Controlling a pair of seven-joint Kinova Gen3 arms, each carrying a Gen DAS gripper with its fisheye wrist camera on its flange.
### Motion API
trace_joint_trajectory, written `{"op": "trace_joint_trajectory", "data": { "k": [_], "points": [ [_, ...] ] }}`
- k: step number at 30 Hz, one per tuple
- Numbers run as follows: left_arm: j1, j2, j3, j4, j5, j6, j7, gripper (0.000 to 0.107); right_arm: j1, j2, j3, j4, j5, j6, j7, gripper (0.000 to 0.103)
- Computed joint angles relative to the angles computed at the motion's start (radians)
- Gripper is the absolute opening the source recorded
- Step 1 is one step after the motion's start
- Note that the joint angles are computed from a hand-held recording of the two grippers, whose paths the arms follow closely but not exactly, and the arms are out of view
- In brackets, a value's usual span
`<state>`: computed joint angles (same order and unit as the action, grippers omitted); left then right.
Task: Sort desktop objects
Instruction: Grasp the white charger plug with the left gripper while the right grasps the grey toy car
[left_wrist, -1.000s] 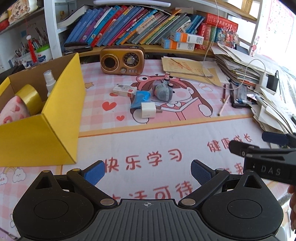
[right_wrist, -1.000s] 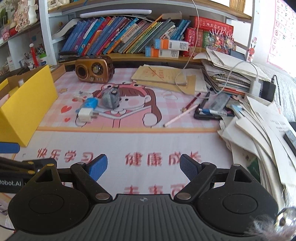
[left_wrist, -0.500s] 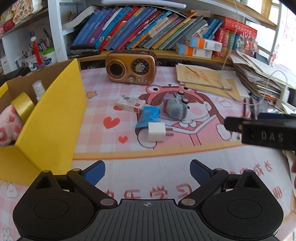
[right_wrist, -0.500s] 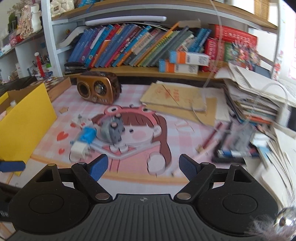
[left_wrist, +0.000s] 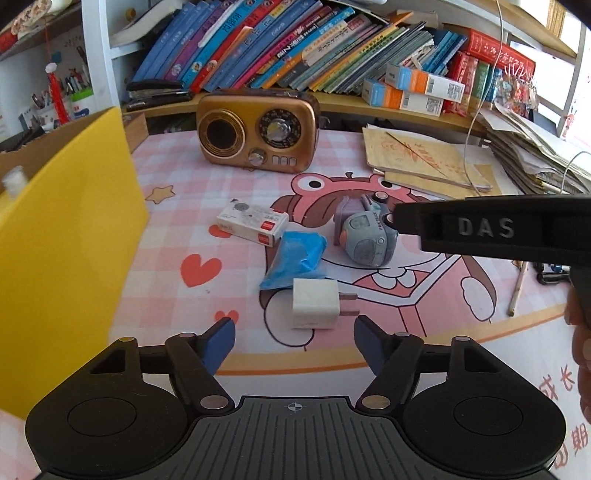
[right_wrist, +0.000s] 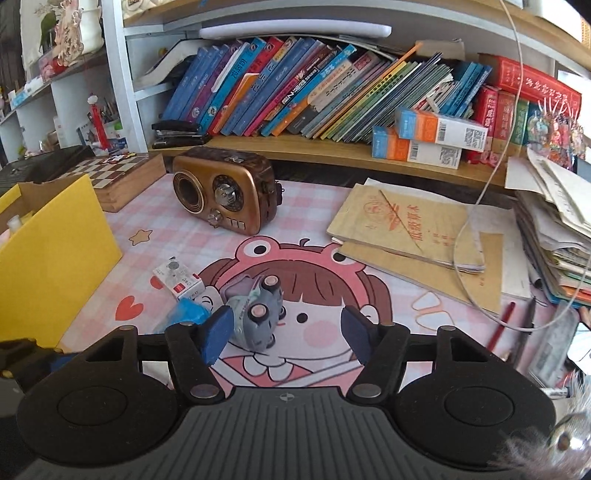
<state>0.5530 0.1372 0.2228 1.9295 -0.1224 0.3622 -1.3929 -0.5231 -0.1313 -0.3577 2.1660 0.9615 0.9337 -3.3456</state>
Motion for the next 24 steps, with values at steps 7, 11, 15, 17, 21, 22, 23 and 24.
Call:
{"op": "trace_joint_trajectory", "data": {
  "k": [7,11,15,17,21,22,23,24],
  "points": [
    [0.014,0.033,-0.001,-0.020,0.008,-0.023,-0.003,0.054,0.014,0.028,0.033,-0.012,0.004,-0.058,0.042,0.063],
    [0.031,0.049,-0.013,-0.035,0.000,-0.021,0.014,0.053,0.023,0.040,0.051,-0.020,0.000,-0.086,0.071,0.063],
    [0.041,0.052,-0.012,-0.038,0.000,-0.023,0.019,0.053,0.035,0.048,0.068,-0.026,-0.014,-0.114,0.112,0.063],
    [0.056,0.057,-0.020,-0.042,-0.015,-0.022,0.035,0.053,0.043,0.054,0.078,-0.031,-0.027,-0.132,0.140,0.063],
    [0.075,0.060,-0.036,-0.040,-0.043,-0.036,0.070,0.048,0.055,0.066,0.091,-0.039,-0.039,-0.159,0.182,0.063],
    [0.088,0.060,-0.049,-0.037,-0.062,-0.043,0.087,0.046,0.058,0.071,0.094,-0.042,-0.043,-0.166,0.192,0.063],
    [0.096,0.059,-0.057,-0.033,-0.079,-0.050,0.104,0.046,0.060,0.075,0.099,-0.045,-0.050,-0.173,0.204,0.063],
    [0.121,0.057,-0.083,-0.029,-0.111,-0.057,0.137,0.046,0.062,0.079,0.102,-0.047,-0.056,-0.179,0.213,0.063]
  ]
}}
